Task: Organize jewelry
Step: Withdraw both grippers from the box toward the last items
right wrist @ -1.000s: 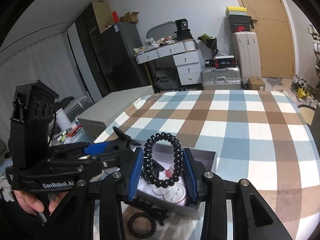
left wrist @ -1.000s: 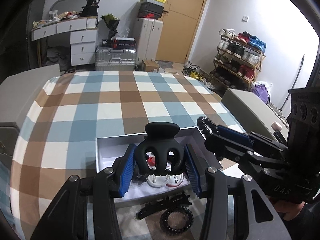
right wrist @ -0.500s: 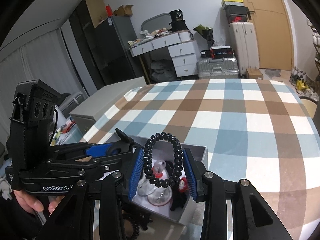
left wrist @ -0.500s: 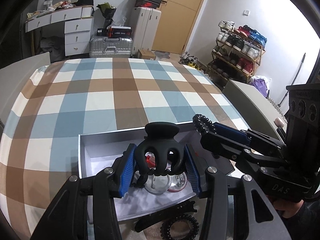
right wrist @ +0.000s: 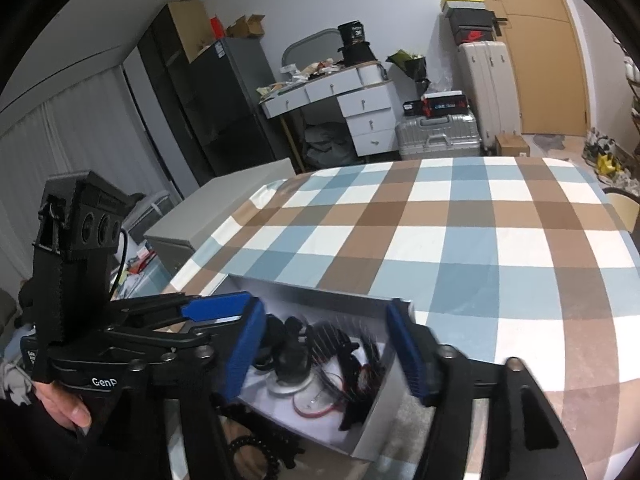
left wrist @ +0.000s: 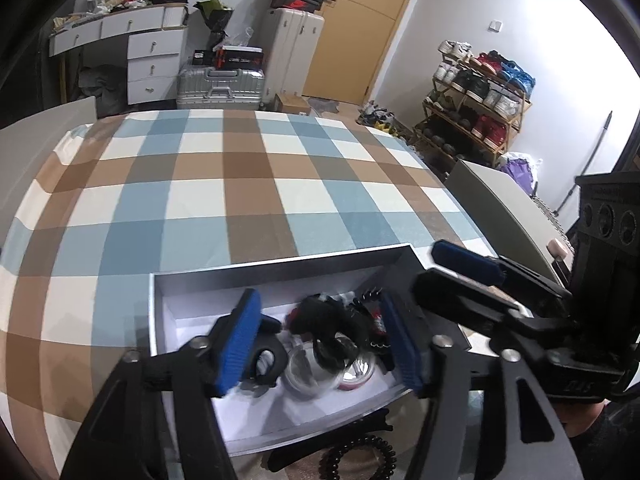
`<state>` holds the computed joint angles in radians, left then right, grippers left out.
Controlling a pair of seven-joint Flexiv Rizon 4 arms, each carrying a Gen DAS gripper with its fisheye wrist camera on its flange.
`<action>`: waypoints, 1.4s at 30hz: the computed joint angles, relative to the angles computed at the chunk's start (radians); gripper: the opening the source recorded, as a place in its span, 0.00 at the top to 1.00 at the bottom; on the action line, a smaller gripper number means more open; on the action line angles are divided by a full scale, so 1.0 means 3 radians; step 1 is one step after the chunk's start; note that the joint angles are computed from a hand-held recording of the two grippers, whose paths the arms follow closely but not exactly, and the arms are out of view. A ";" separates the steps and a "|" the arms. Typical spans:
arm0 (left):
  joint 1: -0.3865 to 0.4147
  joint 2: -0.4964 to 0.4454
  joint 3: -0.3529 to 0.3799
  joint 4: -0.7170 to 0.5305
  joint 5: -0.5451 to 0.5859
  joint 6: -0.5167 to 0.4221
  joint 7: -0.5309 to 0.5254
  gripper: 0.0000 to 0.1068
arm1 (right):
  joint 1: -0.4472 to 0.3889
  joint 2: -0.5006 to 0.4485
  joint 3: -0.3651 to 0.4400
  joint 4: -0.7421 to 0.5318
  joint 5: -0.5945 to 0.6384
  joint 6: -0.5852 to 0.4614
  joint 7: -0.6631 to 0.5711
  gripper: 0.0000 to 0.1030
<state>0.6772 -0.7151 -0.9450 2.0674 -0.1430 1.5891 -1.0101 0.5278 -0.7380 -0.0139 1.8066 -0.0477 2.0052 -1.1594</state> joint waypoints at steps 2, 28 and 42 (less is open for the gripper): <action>0.0053 -0.0014 -0.0053 0.0030 0.0007 0.0045 -0.0013 0.38 | 0.0050 0.0013 -0.0054 0.0019 0.0067 0.0031 -0.0007 0.30; 0.0339 0.0342 -0.0111 0.0410 0.0646 0.0592 -0.0577 0.23 | 0.0749 0.0419 -0.0440 0.0505 0.1137 0.0429 -0.0606 0.14; -0.0082 0.0703 0.0587 0.0616 0.1119 0.0923 -0.0971 0.16 | 0.1056 0.0563 -0.0430 0.0721 0.1871 0.0603 -0.1036 0.02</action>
